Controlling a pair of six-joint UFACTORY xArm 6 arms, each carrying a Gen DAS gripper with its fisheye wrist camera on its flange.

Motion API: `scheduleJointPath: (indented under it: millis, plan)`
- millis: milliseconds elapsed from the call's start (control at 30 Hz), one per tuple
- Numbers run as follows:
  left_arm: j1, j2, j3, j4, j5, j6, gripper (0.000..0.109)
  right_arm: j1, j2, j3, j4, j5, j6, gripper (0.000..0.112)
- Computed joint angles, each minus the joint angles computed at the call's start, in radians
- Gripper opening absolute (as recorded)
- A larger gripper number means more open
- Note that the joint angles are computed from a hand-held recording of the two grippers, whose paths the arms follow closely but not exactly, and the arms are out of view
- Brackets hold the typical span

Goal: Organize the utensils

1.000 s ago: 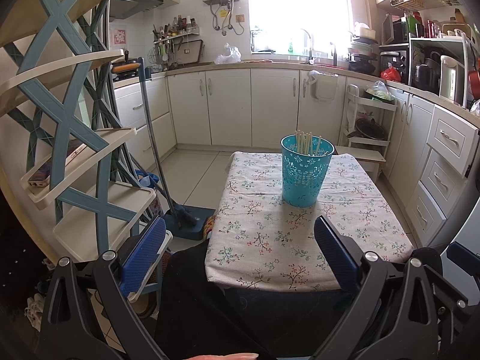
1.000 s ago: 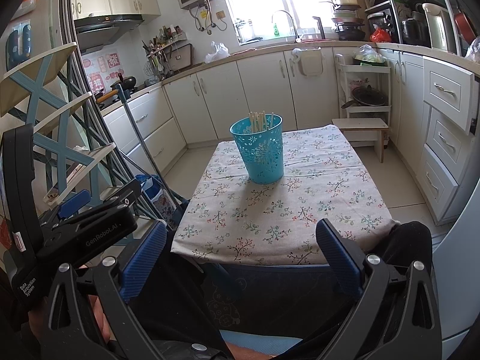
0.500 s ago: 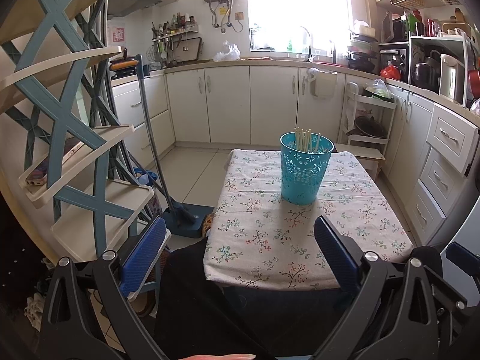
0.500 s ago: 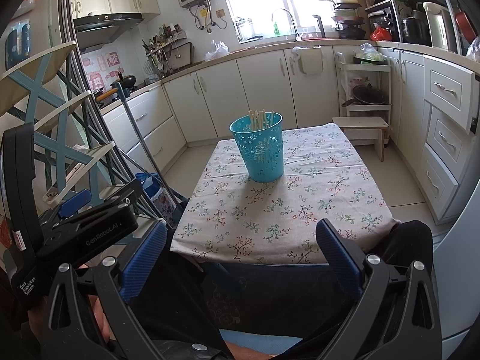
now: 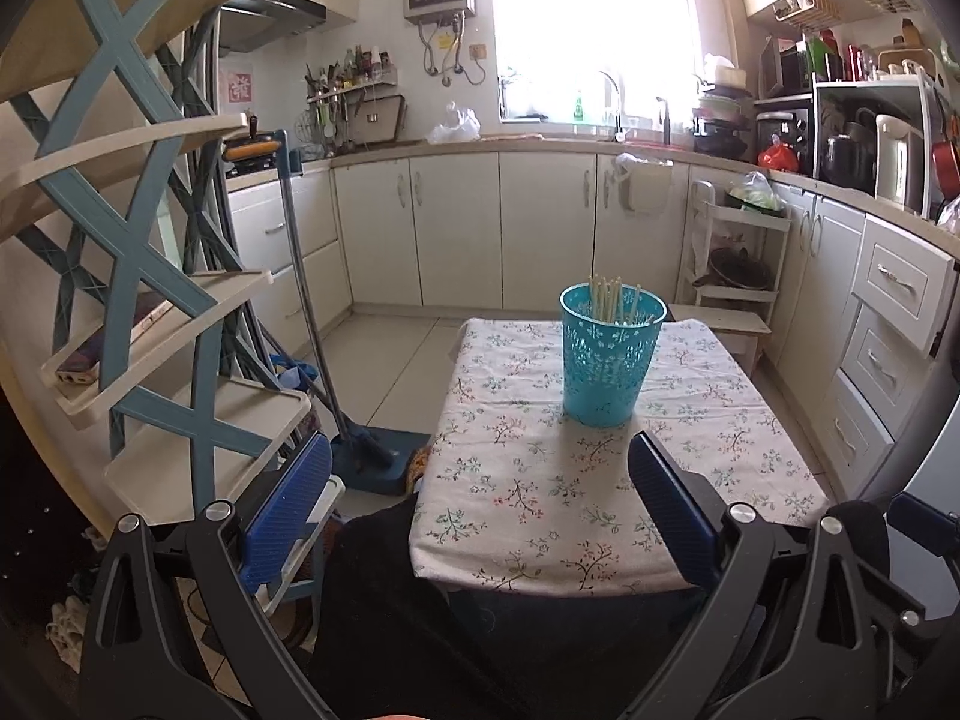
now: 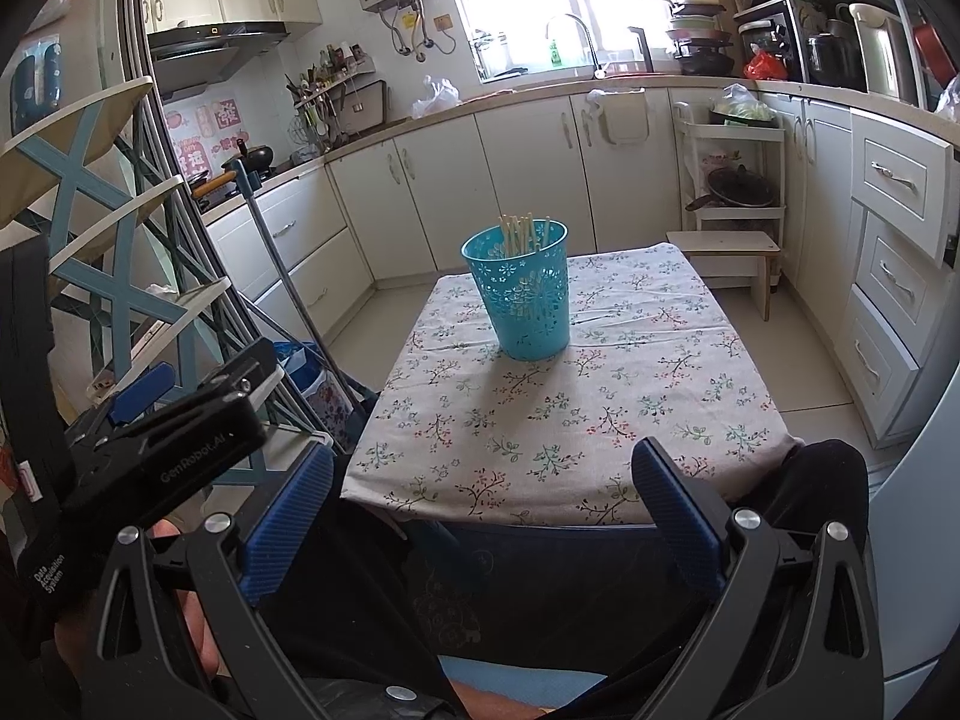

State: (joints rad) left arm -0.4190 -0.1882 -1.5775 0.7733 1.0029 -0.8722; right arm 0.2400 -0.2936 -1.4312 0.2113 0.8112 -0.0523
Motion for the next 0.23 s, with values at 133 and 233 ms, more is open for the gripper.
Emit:
scheduleJointPath:
  millis: [133, 233]
  plan:
    - [0.009, 0.007, -0.009, -0.029, 0.011, 0.011, 0.095, -0.004, 0.006, -0.011, 0.004, 0.005, -0.003, 0.096]
    - [0.012, 0.012, -0.014, -0.033, 0.013, 0.014, 0.095, -0.006, 0.004, -0.01, 0.006, 0.006, -0.008, 0.096]
